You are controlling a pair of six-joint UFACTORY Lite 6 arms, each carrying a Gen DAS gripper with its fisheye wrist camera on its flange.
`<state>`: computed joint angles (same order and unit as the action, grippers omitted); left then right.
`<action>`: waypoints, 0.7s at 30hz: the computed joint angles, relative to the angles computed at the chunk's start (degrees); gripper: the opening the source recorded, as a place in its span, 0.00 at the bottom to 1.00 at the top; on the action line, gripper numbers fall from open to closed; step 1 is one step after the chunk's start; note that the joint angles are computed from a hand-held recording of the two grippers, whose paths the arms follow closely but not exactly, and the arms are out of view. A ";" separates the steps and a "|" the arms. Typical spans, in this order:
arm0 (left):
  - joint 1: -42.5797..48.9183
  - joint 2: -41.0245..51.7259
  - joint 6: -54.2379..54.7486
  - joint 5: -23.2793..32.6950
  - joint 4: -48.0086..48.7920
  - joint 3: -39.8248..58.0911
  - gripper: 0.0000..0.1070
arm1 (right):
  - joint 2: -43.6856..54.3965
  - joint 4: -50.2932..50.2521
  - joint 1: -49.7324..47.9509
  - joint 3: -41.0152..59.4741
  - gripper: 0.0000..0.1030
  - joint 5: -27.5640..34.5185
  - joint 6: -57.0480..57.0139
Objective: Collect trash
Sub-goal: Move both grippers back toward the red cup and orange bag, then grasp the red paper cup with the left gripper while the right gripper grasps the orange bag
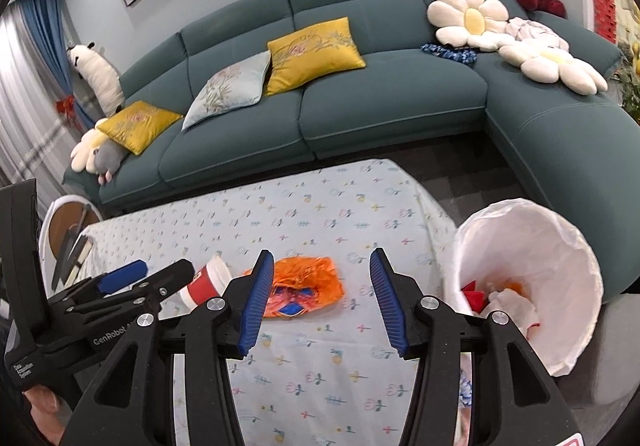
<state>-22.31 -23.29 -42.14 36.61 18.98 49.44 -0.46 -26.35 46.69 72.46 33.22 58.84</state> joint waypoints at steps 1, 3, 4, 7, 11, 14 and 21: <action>2.49 -1.14 3.15 -0.86 -1.48 -1.79 0.77 | 1.32 -0.17 0.43 0.57 0.50 -0.19 0.52; 6.59 -2.47 8.11 -2.28 -3.49 -4.57 0.81 | 3.26 -0.88 1.17 1.13 0.53 -0.66 1.87; 8.61 -3.03 10.28 -3.31 -4.15 -5.98 0.82 | 4.32 -1.10 1.51 1.40 0.53 -0.93 2.42; 15.41 -3.51 21.16 -6.05 -10.02 -9.34 0.84 | 8.86 -0.55 2.30 3.12 0.53 -1.87 3.12; 24.22 -1.49 36.46 -11.02 -16.58 -13.52 0.84 | 14.23 0.18 3.03 4.70 0.53 -3.54 4.14; 29.48 1.38 49.27 -14.11 -24.05 -15.20 0.84 | 18.60 1.45 3.29 6.06 0.53 -4.93 4.72; 34.36 10.92 81.31 -20.19 -45.66 -15.04 0.86 | 28.49 6.45 2.91 9.80 0.53 -7.62 2.63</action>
<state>12.05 -12.37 39.17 16.43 -26.69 34.41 28.03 -19.90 49.61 82.25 25.60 61.46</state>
